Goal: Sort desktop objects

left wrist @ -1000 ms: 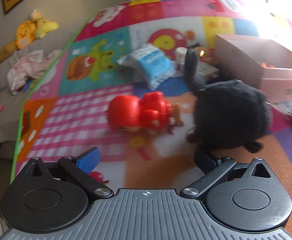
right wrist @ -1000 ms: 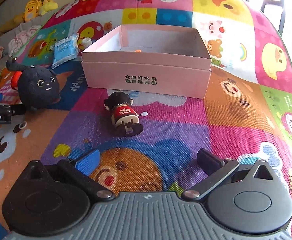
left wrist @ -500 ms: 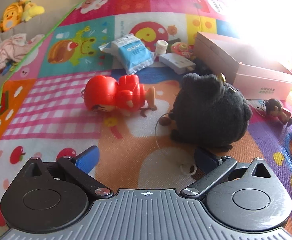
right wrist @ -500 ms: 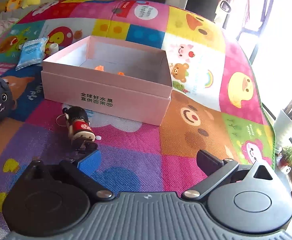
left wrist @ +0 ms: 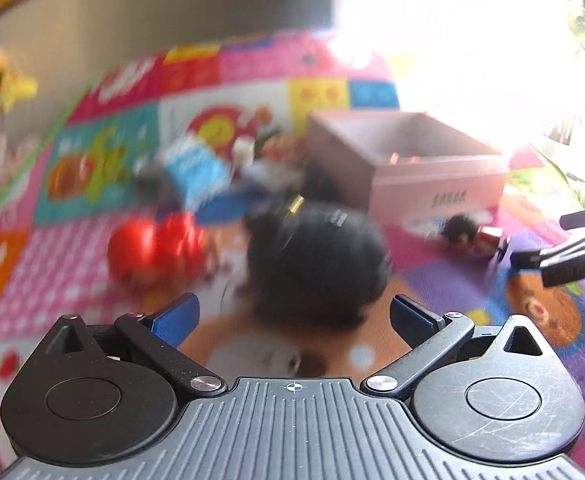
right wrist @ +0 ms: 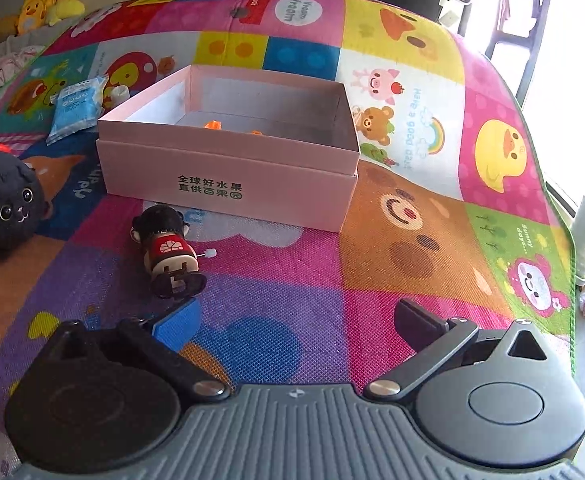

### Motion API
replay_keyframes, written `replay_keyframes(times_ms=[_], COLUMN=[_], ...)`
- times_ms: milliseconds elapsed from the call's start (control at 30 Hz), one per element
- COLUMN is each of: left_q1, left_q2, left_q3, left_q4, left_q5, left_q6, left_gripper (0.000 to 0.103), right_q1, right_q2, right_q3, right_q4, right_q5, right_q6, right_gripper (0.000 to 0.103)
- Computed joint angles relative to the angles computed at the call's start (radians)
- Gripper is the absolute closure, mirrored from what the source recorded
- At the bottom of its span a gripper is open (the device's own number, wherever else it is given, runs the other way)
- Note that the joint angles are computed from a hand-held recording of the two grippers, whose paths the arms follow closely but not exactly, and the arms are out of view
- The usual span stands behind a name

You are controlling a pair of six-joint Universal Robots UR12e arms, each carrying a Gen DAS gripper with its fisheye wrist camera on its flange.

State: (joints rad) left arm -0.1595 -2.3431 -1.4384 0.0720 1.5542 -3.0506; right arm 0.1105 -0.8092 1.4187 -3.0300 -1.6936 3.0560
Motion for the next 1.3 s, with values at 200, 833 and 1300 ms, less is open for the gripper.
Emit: replay_keyframes(times_ms=[200,833,1300], left_q1=[-0.018,-0.009,-0.009], left_q2=[-0.053,-0.052,-0.048], left_q3=[0.111,0.11,0.104], left_q4=[-0.097,-0.134,-0.136], left_q5=[0.041,-0.005,-0.013], left_q6=[-0.031,-0.076,-0.086], left_gripper=[0.0,0.01,0.009], right_q1=[0.001,0.027,0.013], right_q2=[-0.002,0.032,0.043], right_q3=[0.006,-0.036,-0.092], right_q4=[-0.012,-0.08,0.027], right_q5=[0.004,-0.102,0.155], right_q6=[-0.008,-0.07,0.084], right_gripper=[0.0,0.029,0.014])
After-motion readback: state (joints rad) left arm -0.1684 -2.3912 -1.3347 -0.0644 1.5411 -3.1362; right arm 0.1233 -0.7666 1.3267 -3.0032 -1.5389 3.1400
